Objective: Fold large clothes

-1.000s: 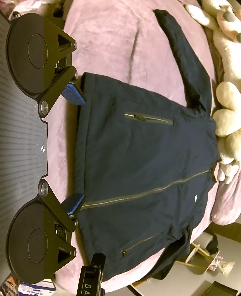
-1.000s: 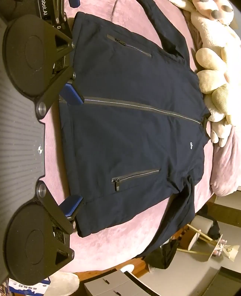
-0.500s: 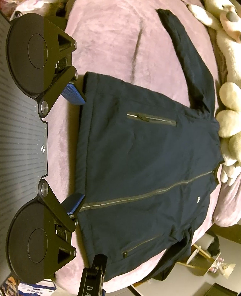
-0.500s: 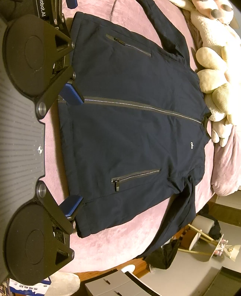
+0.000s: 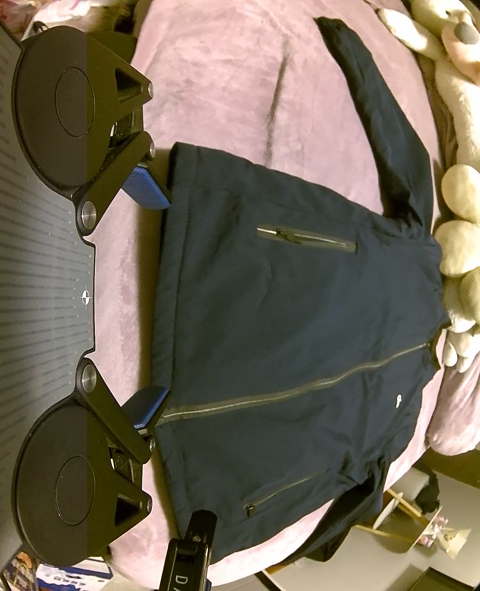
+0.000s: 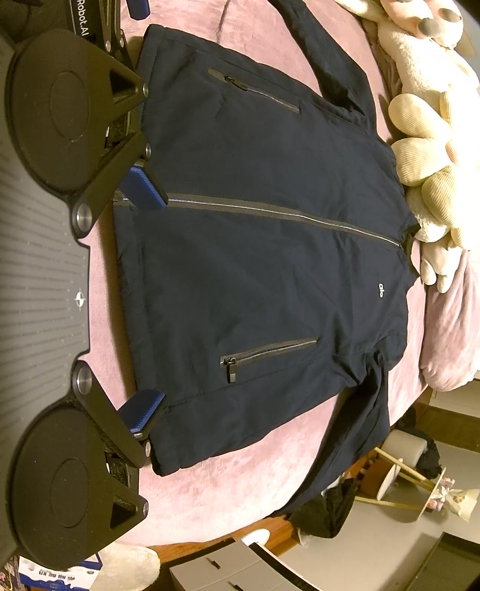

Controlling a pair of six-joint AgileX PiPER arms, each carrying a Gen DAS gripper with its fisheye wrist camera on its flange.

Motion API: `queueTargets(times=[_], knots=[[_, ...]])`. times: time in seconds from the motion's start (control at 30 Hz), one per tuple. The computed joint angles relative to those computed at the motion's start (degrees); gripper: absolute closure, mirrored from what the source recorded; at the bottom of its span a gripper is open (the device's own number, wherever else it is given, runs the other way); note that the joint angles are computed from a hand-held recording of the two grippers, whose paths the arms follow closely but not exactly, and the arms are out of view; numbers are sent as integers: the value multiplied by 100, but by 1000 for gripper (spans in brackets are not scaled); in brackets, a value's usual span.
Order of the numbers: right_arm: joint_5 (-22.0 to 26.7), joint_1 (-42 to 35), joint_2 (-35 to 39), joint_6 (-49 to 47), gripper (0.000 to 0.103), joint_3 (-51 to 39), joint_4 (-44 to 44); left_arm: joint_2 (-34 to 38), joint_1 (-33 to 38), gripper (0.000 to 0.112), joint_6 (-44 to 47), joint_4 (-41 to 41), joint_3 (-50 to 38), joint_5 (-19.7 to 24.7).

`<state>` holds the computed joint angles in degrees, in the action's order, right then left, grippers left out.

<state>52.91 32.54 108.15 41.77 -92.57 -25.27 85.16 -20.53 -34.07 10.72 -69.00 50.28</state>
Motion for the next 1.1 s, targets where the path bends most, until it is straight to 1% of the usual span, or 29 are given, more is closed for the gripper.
queueTargets(times=[1.1], knots=[[-66, -54, 2, -50, 0, 39, 99, 17, 32, 9, 84, -149, 53, -13]])
